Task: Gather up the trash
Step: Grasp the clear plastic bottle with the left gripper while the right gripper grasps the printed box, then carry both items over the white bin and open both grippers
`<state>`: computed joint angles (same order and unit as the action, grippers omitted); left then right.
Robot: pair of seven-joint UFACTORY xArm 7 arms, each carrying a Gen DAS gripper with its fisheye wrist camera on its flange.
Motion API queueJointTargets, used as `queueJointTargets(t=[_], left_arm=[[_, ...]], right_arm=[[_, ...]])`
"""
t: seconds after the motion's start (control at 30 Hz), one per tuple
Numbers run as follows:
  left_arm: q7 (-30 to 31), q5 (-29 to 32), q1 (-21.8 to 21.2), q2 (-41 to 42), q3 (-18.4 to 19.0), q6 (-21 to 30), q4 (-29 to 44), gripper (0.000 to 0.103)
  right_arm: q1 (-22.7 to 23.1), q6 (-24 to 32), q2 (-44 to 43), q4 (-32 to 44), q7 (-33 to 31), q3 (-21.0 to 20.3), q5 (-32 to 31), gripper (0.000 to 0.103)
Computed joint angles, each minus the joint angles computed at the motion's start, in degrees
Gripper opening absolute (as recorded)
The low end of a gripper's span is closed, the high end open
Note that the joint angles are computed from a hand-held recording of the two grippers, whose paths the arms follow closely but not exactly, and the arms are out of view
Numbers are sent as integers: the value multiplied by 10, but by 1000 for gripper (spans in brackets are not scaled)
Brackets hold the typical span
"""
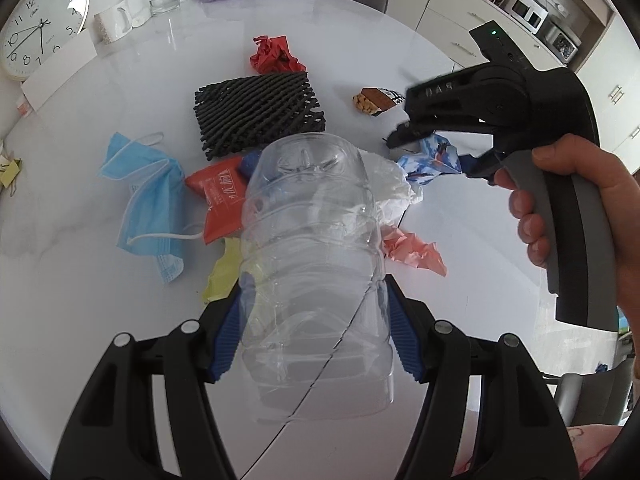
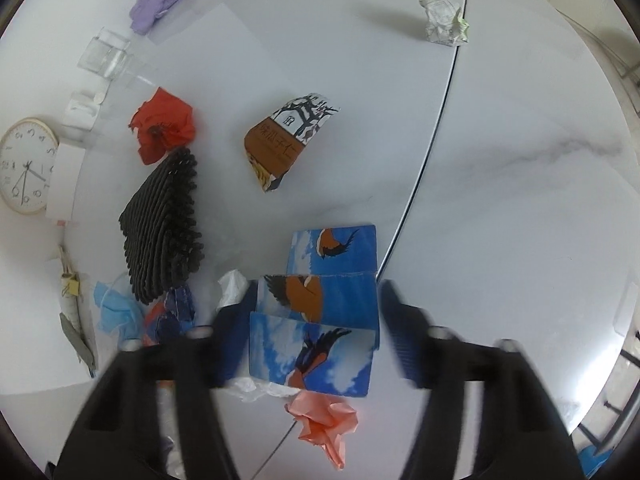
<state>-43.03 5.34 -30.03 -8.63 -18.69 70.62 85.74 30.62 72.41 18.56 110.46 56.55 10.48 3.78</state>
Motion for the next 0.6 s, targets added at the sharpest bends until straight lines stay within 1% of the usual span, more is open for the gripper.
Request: queueJointTargets(t=[0.1,0.13,0.2,0.23,0.37,0.43,0.5,0.53,0.6], left_arm=[[-3,12,-2,7,-4,4,11,62],[-5,17,-3,11,-6,6,17,62],[-12,33,-8,21,-11,14,38,62],[-16,40,-12,25,-13,18,47,62],[-32,76,-40,65,-28,40,117,62],[-39,88,-62,91,-31,49,156,62],[-48,101,-94,130,-36,58,211,62],[-50,108,-109,147,-36,62,234,62],[-55,132,-152,198,-38,81,302,62]], right_arm=[[-6,-34,-32,-40,-5,1,5,51],[-11,-54,-49,-60,-10,1,9,51],[-22,-87,-78,-92,-22,2,21,51],[-26,-94,-88,-99,-26,4,23,51],[-45,-121,-163,-159,-52,5,27,51],[-58,-125,-223,-207,-78,3,44,51],[-70,-116,-285,-257,-103,-1,59,51],[-75,-107,-316,-280,-112,-2,63,51],[-87,-73,-400,-337,-130,-10,68,51]])
